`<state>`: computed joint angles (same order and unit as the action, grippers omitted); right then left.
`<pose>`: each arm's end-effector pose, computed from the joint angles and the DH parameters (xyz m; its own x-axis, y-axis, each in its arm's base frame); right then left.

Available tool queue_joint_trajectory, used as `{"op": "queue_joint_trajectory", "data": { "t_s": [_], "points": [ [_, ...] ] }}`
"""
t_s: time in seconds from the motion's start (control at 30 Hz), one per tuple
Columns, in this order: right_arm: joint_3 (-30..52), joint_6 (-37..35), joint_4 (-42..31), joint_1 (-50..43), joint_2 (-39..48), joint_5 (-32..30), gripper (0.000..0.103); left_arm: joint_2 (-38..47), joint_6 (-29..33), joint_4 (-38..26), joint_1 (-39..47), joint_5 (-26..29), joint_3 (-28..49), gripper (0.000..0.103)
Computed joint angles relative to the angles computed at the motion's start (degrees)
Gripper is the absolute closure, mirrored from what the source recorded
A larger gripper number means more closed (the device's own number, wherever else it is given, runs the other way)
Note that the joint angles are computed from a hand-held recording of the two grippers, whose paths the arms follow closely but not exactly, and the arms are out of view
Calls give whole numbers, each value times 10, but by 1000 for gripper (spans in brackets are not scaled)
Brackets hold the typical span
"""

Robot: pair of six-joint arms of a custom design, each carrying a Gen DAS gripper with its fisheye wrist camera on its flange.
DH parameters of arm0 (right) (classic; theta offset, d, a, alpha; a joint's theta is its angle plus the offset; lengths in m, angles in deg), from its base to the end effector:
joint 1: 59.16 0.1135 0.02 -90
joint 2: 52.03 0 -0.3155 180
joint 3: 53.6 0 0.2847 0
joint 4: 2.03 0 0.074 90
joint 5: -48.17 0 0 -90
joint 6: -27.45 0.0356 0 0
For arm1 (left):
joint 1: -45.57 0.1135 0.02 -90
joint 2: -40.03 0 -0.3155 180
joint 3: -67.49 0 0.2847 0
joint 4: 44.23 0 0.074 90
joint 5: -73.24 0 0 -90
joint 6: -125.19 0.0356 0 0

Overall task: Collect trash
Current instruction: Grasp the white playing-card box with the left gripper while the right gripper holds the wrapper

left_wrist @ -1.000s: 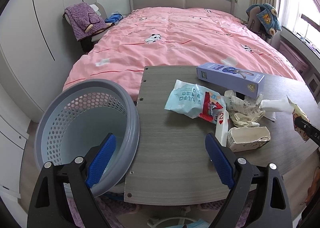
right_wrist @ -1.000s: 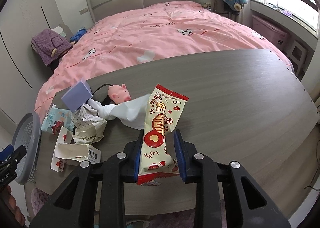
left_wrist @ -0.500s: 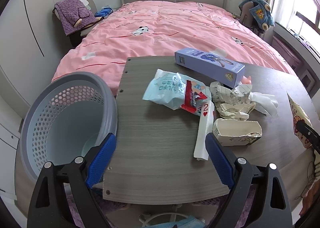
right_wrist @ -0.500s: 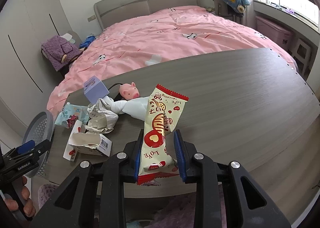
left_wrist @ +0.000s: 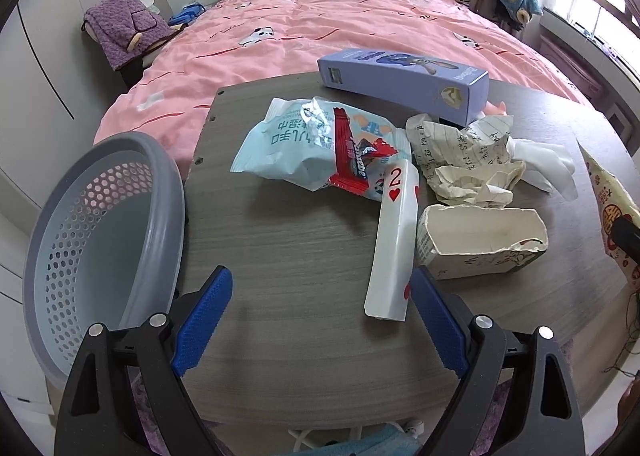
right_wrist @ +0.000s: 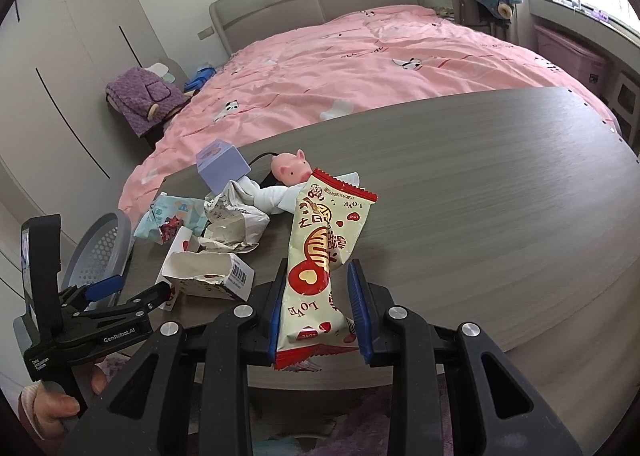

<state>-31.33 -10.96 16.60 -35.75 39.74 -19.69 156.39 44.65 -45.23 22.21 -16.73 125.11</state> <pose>0.1861 0.0659 0.0792 -0.5596 0.5486 -0.6212 0.4648 0.8283 0.3129 0.3333 -0.1440 0.0582 -0.7170 0.4887 -0.4971 0.5217 0.8492 0.0824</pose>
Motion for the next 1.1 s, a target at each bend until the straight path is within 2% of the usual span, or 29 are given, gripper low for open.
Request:
{"op": "queue_joint_trajectory", "data": {
  "t_s": [0.2,0.6,0.73,0.8,0.9,1.1],
  "points": [
    [-7,-1,19,-10,9,-9,75,13,-5,7,-21,-14,11,16],
    [-13,-1,25,-18,8,-13,75,13,-3,30,-41,1,-2,19],
    [-12,-2,23,-17,8,-12,75,16,1,4,-36,28,6,48],
    [-10,-2,18,-14,5,-9,75,19,1,-6,-30,44,9,57],
    [-7,4,5,-7,-2,-1,75,16,4,-12,-25,59,10,76],
    [-3,10,-20,2,-18,9,75,1,15,-8,-20,73,-5,79]
  ]
}}
